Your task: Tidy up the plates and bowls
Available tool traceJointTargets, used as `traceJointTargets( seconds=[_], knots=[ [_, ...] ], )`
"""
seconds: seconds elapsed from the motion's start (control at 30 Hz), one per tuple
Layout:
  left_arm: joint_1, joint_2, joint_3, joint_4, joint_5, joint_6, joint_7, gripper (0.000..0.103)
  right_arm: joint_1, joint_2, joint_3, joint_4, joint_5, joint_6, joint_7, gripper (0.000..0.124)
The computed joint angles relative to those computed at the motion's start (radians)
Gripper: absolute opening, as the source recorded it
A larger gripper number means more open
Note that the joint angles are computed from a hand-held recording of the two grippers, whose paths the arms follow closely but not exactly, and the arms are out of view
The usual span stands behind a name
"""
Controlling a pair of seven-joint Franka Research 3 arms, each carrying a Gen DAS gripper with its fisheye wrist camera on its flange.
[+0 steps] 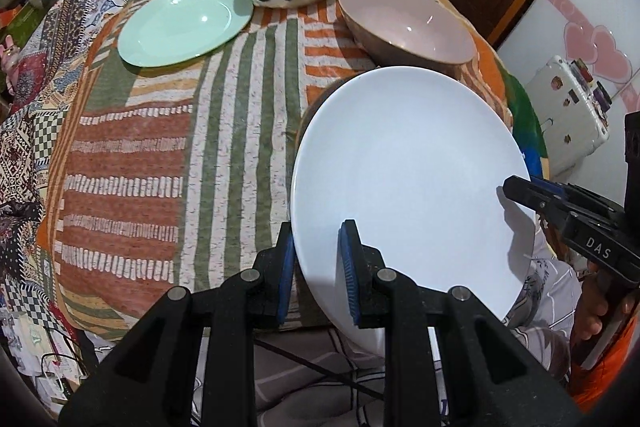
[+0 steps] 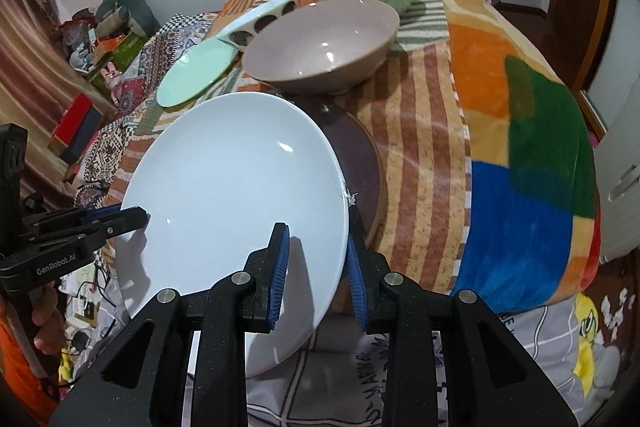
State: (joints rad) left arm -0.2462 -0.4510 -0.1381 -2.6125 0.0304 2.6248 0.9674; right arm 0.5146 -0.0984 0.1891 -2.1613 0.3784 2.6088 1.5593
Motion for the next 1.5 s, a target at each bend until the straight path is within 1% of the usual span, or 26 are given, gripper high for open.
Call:
traceJointTargets(
  seconds=[0.4,0.5,0.67,0.87,1.0,1.17,1.4,1.5],
  knots=[
    [0.002,0.095,0.011,0.055,-0.038,0.014,0.04,0.023,-0.012,0.014,-0.009,0.009,0.006,-0.015,0.007,0.028],
    [0.017,0.103,-0.003,0.065,-0.015,0.014,0.032,0.023,-0.013,0.022,-0.008,0.017,0.007,-0.017,0.008,0.028],
    [0.032,0.132,-0.005,0.092,0.0,0.015,0.034,0.023,-0.017,0.036,-0.007,0.032,-0.019,-0.015,0.025,0.028],
    [0.046,0.161,-0.006,0.115,0.012,0.014,0.034,0.023,-0.018,0.066,-0.007,0.062,-0.041,-0.033,0.049,0.028],
    [0.072,0.178,-0.029,0.133,0.08,-0.004,0.0,0.023,-0.016,0.072,-0.006,0.071,-0.067,-0.034,0.056,0.028],
    [0.074,0.188,-0.028,0.142,0.103,-0.001,-0.005,0.023,-0.014,0.086,-0.005,0.087,-0.091,-0.035,0.07,0.028],
    [0.059,0.185,-0.001,0.132,0.03,0.024,0.036,0.023,-0.013,0.087,-0.006,0.091,-0.124,-0.032,0.072,0.03],
    [0.071,0.157,-0.006,0.118,0.046,0.038,0.025,0.023,-0.016,0.073,-0.006,0.085,-0.191,0.0,0.118,0.03]
  ],
)
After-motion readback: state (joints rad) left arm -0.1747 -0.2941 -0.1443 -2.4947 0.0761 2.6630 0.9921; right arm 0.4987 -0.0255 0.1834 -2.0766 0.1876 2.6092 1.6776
